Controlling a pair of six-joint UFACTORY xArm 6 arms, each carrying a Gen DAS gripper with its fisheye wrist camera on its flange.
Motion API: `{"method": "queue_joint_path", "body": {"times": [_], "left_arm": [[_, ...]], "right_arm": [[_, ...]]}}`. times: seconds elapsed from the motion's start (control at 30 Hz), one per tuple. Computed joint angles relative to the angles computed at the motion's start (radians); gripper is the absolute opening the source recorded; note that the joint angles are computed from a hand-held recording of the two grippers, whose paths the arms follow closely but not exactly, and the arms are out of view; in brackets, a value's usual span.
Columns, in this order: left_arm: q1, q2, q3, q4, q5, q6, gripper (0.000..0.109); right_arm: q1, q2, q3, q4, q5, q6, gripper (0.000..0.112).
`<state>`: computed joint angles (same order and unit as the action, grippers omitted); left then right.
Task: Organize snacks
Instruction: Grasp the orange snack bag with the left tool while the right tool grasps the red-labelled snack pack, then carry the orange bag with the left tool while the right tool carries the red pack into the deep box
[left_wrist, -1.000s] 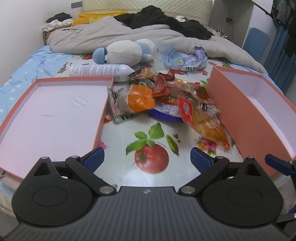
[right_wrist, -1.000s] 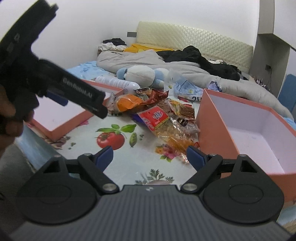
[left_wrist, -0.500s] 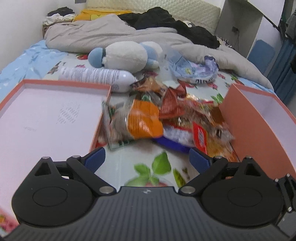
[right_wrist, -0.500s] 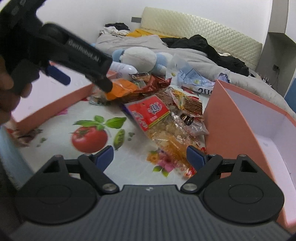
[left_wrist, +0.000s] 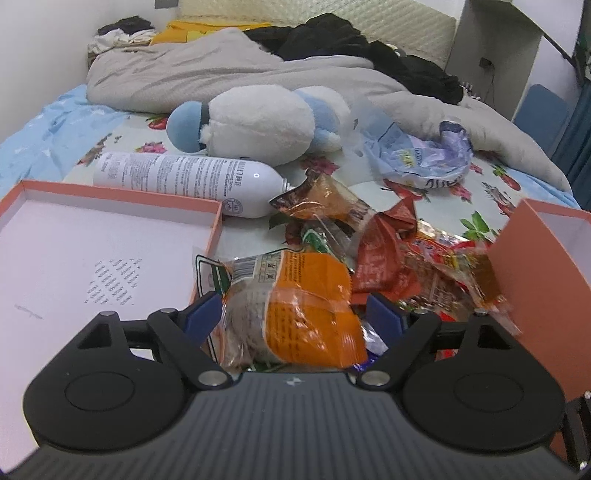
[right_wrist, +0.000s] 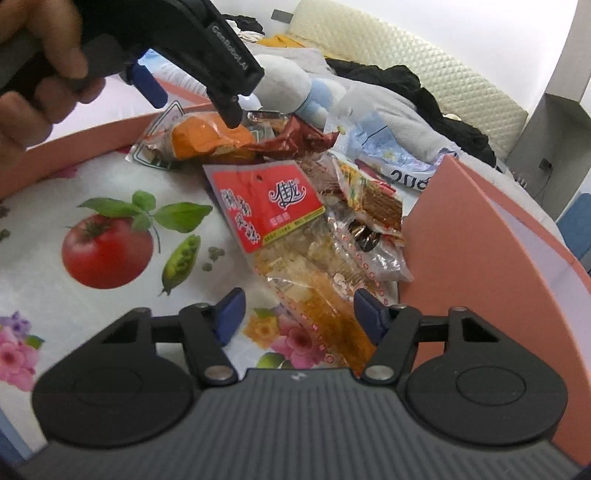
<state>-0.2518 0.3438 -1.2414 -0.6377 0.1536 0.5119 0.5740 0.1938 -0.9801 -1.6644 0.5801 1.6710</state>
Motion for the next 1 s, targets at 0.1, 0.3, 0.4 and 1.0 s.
{"method": "queue_joint_path", "body": {"times": [0.1, 0.3, 0.4, 1.0], "left_arm": [[0.009, 0.043, -0.038, 0.021, 0.024, -0.017, 0.083], [0.010, 0.069, -0.050, -0.019, 0.011, 0.014, 0.069], [0.012, 0.062, -0.053, -0.072, 0.027, 0.054, 0.059], [-0.027, -0.229, 0.265, -0.168, -0.006, 0.127, 0.048]], "right_arm": [[0.006, 0.011, -0.013, 0.005, 0.021, -0.035, 0.055], [-0.003, 0.029, -0.035, 0.045, 0.029, -0.066, 0.034], [0.008, 0.033, -0.040, 0.061, 0.052, -0.092, 0.030], [0.039, -0.172, 0.099, 0.207, 0.006, -0.042, 0.017]]}}
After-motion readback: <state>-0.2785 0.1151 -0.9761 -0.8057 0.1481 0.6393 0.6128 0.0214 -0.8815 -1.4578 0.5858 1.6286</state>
